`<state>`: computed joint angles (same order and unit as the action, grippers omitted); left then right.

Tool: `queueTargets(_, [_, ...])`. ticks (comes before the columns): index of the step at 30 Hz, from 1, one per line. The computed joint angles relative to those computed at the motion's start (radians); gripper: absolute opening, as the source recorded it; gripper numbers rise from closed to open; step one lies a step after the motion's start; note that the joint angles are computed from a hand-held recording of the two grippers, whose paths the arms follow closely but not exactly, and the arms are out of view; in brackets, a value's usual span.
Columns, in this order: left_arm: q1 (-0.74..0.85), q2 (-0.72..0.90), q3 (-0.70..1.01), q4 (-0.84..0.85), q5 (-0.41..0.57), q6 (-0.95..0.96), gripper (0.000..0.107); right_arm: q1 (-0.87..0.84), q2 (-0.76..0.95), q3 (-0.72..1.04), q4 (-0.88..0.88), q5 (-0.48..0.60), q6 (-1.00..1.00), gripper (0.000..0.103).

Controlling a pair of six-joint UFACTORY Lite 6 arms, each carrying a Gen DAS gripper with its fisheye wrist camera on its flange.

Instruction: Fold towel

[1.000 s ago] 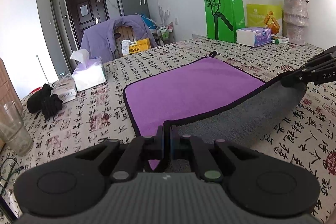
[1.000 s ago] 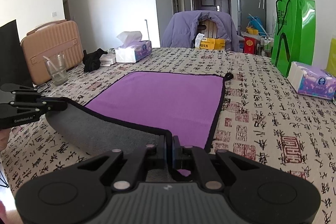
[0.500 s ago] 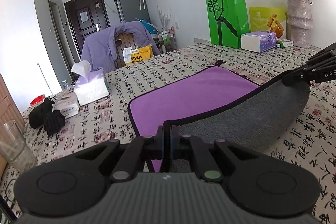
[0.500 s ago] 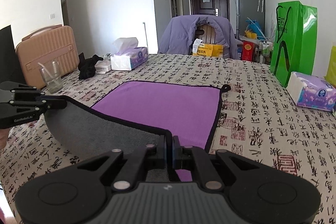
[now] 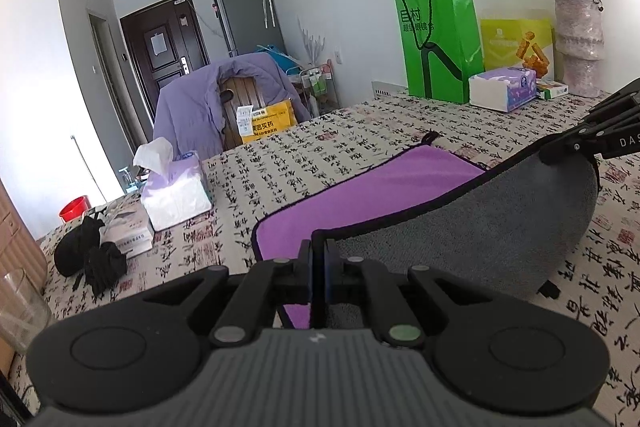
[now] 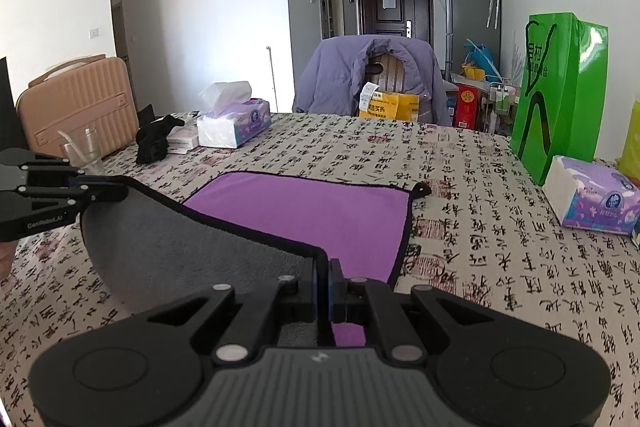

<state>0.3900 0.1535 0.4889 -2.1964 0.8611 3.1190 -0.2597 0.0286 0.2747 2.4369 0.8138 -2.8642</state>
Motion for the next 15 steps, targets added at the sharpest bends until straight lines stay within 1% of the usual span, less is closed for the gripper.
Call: queueTargets(15, [-0.108,0.103,0.157,-0.1,-0.045,0.003,0.006,0.031,0.108,0.161,0.037,-0.045,-0.009,0.004])
